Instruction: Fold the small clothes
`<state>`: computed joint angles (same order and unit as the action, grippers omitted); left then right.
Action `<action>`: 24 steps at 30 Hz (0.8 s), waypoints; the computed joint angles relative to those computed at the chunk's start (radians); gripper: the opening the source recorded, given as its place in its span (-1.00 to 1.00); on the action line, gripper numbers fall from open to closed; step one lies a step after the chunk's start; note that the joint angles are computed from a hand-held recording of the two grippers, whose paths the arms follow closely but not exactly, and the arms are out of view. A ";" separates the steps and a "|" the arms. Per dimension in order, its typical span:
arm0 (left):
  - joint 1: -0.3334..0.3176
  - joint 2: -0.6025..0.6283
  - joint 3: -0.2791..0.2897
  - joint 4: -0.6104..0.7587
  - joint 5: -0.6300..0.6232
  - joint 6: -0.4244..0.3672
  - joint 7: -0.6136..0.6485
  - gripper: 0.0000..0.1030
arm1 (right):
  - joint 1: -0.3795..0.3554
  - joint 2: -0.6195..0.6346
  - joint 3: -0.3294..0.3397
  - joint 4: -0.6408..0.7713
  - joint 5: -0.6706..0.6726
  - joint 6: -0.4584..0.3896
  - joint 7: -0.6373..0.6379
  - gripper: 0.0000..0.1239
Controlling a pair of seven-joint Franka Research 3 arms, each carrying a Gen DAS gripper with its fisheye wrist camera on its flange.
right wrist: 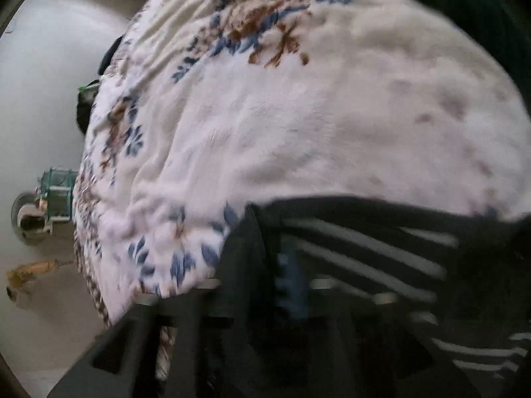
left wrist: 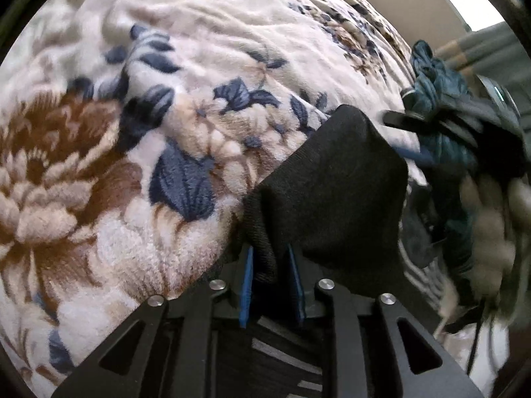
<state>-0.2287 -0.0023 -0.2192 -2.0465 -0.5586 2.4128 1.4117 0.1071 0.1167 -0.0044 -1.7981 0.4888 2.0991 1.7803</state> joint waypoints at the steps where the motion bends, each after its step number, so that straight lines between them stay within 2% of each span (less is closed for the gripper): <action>1: 0.002 -0.003 0.002 -0.005 -0.019 -0.001 0.009 -0.54 | -0.003 -0.029 -0.001 -0.024 -0.006 -0.007 -0.028 0.04; 4: 0.005 -0.010 0.006 -0.017 -0.060 0.000 0.024 -0.53 | -0.014 -0.079 -0.011 -0.069 -0.007 -0.115 -0.101 0.06; 6: 0.005 -0.017 0.006 -0.025 -0.067 0.002 0.021 -0.53 | -0.016 -0.095 -0.014 -0.103 0.003 -0.153 -0.133 0.04; 7: 0.004 -0.018 0.006 -0.027 -0.062 0.003 0.019 -0.53 | -0.015 -0.101 -0.014 -0.117 0.004 -0.157 -0.140 -0.03; 8: 0.002 -0.021 0.006 -0.029 -0.050 0.003 0.018 -0.53 | -0.013 -0.112 -0.012 -0.140 0.024 -0.147 -0.174 -0.60; 9: 0.001 -0.020 0.006 -0.026 -0.042 0.002 0.019 -0.53 | -0.009 -0.119 -0.010 -0.154 0.022 -0.138 -0.191 -1.00; 11: 0.000 -0.008 0.005 -0.010 -0.032 -0.003 0.023 -0.53 | 0.008 -0.140 0.005 -0.185 -0.095 -0.068 -0.135 -1.00; 12: 0.001 -0.005 0.006 -0.006 -0.031 -0.006 0.028 -0.52 | 0.010 -0.147 0.006 -0.201 -0.153 -0.021 -0.064 -1.00; 14: 0.006 -0.011 0.009 -0.002 -0.041 -0.029 0.033 -0.52 | 0.001 -0.174 -0.004 -0.239 -0.187 0.052 0.028 -1.00; 15: 0.009 -0.019 0.012 -0.004 -0.050 -0.041 0.030 -0.52 | -0.015 -0.182 -0.001 -0.248 -0.162 0.056 0.035 -0.98; 16: 0.011 -0.027 0.014 -0.007 -0.053 -0.048 0.022 -0.52 | -0.015 -0.187 -0.032 -0.252 -0.066 0.022 0.014 -0.95; 17: 0.012 -0.039 0.017 -0.015 -0.056 -0.057 0.017 -0.52 | -0.023 -0.189 -0.043 -0.249 -0.012 -0.014 -0.004 -0.75; 18: 0.011 -0.045 0.019 -0.019 -0.058 -0.063 0.012 -0.52 | -0.030 -0.218 -0.046 -0.267 -0.023 -0.032 -0.013 -0.35; 20: 0.009 -0.058 0.022 -0.028 -0.067 -0.078 -0.004 -0.52 | -0.036 -0.258 -0.039 -0.289 -0.093 -0.062 -0.048 -0.05; 24: -0.003 -0.052 0.017 -0.031 -0.050 -0.073 -0.033 -0.52 | -0.041 -0.283 -0.031 -0.309 -0.194 -0.195 -0.098 -0.05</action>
<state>-0.2314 -0.0539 -0.2018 -2.0774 -0.6091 2.3394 1.3792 0.0661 -0.1660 -0.0352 -2.1073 0.2947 1.9044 1.6819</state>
